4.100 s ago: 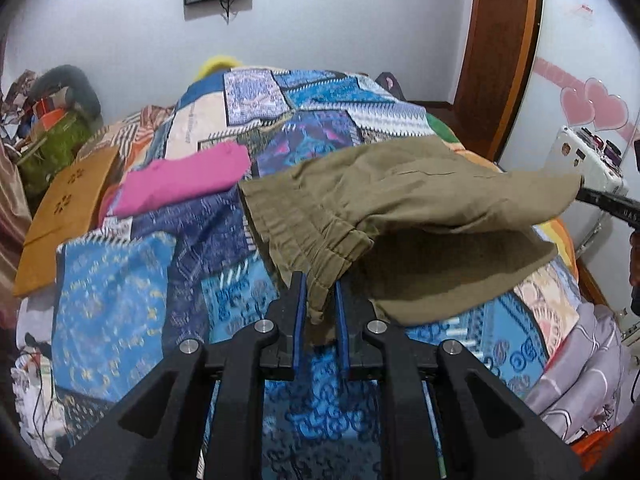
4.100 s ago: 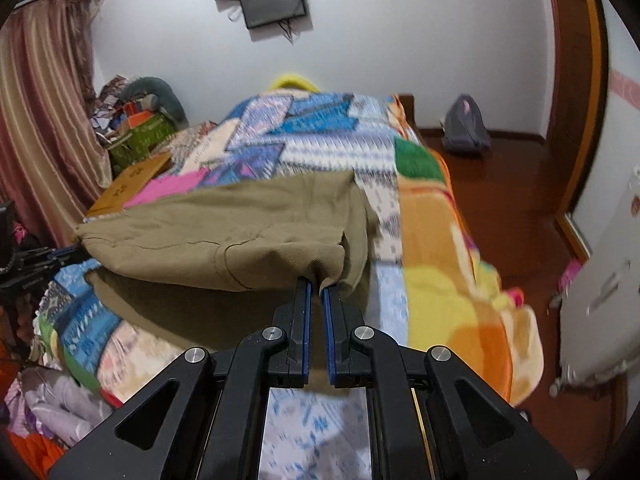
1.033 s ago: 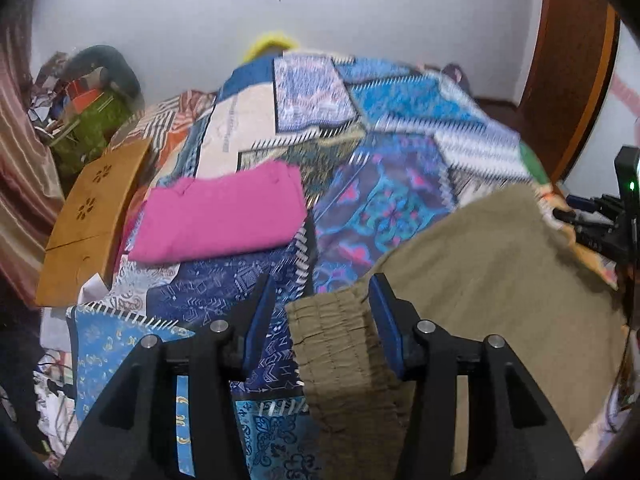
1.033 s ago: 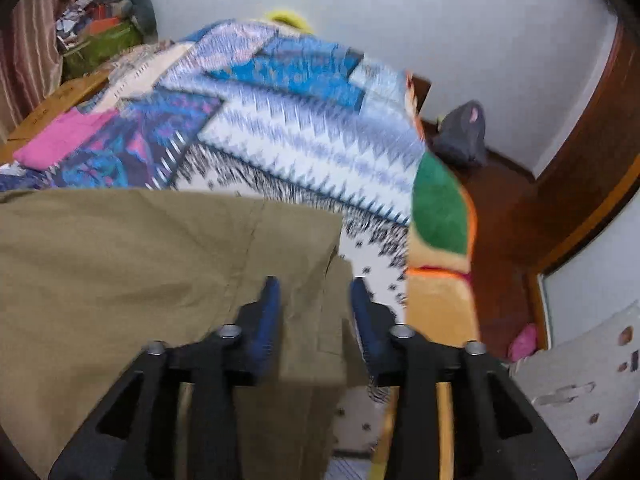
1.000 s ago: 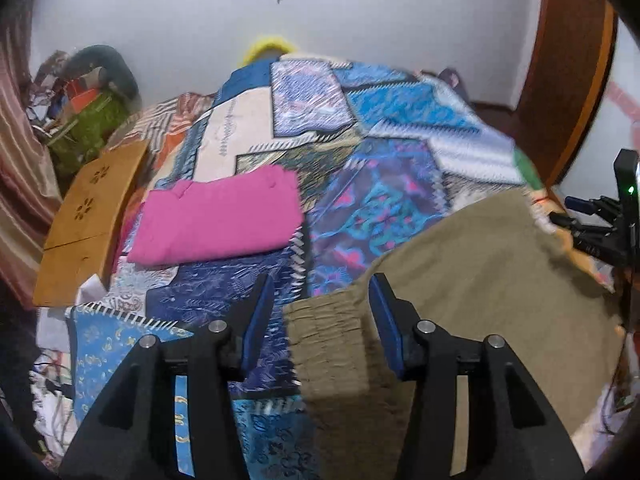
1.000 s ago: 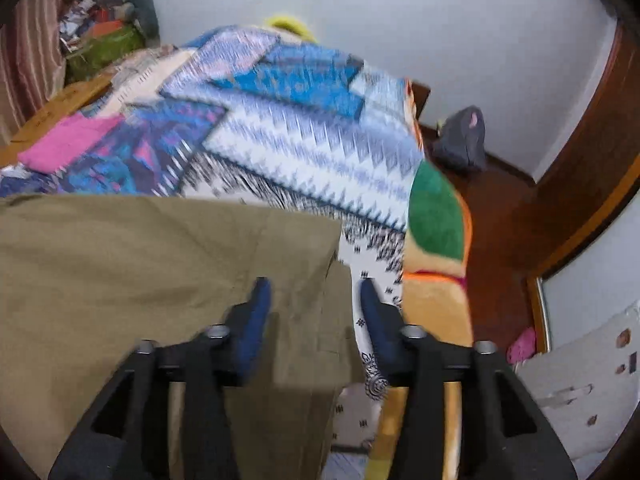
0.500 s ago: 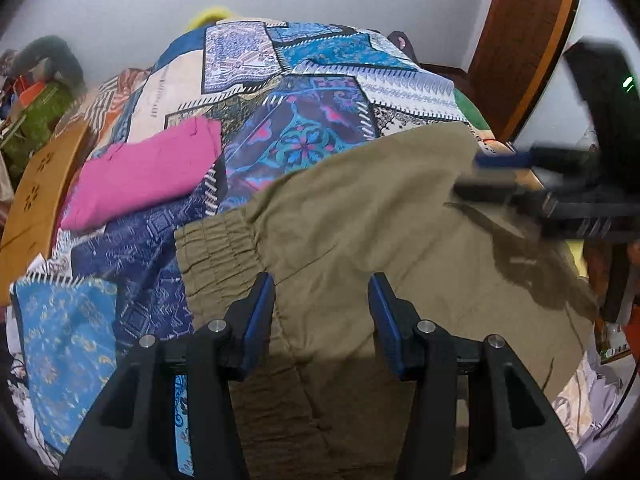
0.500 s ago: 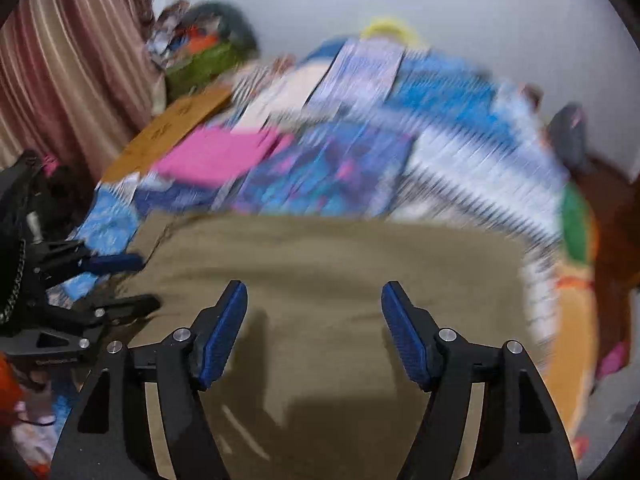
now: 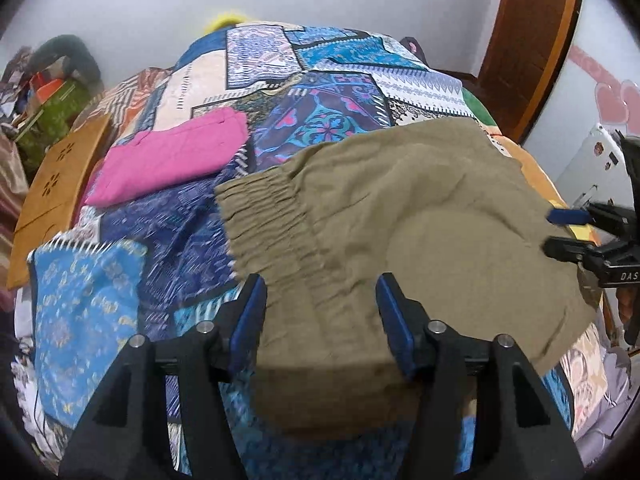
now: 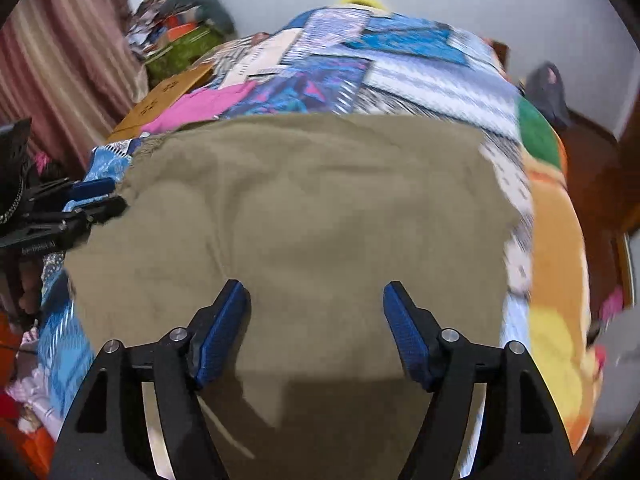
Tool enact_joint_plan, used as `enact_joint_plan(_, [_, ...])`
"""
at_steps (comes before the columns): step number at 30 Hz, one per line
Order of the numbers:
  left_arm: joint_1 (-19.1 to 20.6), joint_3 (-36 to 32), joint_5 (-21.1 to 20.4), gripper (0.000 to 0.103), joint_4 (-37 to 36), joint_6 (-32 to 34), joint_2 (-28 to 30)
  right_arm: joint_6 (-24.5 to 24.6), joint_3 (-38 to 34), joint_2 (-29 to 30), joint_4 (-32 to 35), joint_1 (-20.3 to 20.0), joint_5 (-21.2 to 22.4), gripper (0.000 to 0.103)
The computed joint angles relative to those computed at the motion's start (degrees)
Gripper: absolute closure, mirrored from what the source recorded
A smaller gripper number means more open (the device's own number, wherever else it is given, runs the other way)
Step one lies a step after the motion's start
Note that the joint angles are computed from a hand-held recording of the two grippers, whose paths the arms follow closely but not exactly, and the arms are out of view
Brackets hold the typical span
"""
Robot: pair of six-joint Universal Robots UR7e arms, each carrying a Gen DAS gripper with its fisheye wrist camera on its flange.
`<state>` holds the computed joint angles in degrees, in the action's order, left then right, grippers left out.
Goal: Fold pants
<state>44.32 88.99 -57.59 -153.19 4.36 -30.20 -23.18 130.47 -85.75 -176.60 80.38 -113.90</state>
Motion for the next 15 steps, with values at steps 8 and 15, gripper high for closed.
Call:
enact_joint_plan(8, [-1.46, 6.98, 6.43, 0.035, -3.72, -0.17, -4.95, 4.25, 7.71, -7.85, -1.95, -4.36, -1.3, 0.034])
enact_joint_plan(15, [-1.94, 10.81, 7.65, 0.035, -3.63, -4.27, -10.07, 1.26, 7.6, -7.34, -8.73, 1.62, -9.37, 0.034])
